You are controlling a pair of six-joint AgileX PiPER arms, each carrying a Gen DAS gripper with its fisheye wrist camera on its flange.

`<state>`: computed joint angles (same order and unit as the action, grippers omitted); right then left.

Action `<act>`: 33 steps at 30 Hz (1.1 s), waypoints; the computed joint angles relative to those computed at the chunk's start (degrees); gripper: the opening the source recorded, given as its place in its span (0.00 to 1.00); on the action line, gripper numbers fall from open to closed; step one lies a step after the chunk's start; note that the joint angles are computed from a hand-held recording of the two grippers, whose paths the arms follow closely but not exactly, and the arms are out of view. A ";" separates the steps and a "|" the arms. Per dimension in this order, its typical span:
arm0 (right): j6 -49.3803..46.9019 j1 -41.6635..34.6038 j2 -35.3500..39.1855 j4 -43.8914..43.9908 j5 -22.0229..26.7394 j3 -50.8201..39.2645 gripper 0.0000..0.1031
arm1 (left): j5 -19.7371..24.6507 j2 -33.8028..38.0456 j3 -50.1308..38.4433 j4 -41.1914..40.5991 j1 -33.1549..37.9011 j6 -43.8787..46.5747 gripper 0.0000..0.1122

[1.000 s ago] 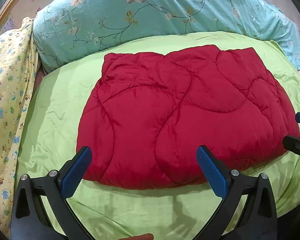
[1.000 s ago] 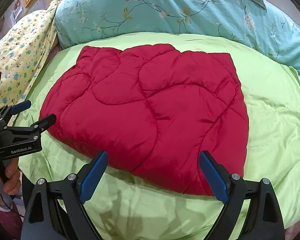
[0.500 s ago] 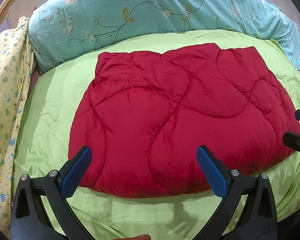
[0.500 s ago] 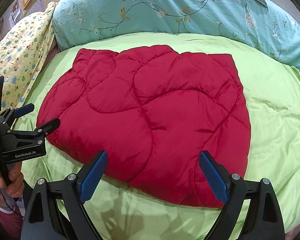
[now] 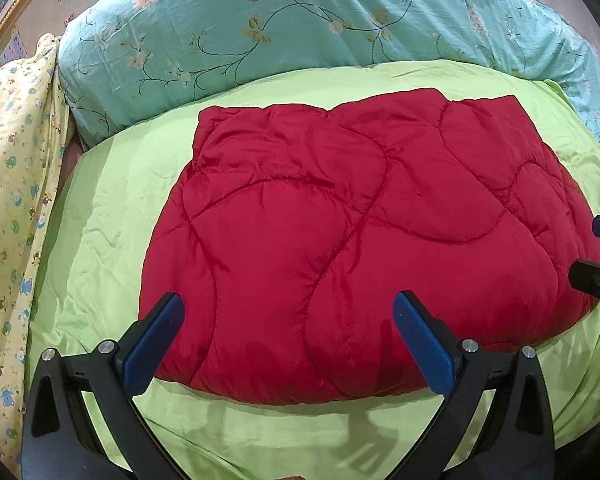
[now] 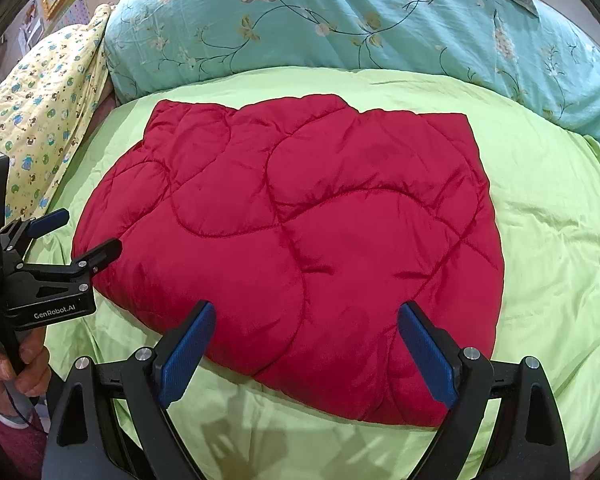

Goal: Fold large clothes

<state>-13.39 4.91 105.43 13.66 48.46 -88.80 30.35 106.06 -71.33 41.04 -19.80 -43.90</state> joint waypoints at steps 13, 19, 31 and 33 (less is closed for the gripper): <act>-0.13 0.24 1.99 0.20 1.37 -3.21 0.91 | -0.02 0.91 -1.24 -0.89 0.84 1.35 0.92; -0.18 0.41 2.20 0.42 1.17 -3.11 0.91 | 0.02 0.93 -1.27 -1.01 0.82 1.40 0.92; -0.71 0.25 2.55 1.03 1.20 -3.09 0.91 | -0.03 1.51 -1.96 -1.22 0.96 1.73 0.92; -0.85 0.20 2.54 1.21 1.15 -3.07 0.91 | -0.03 1.46 -1.88 -1.11 0.94 1.73 0.92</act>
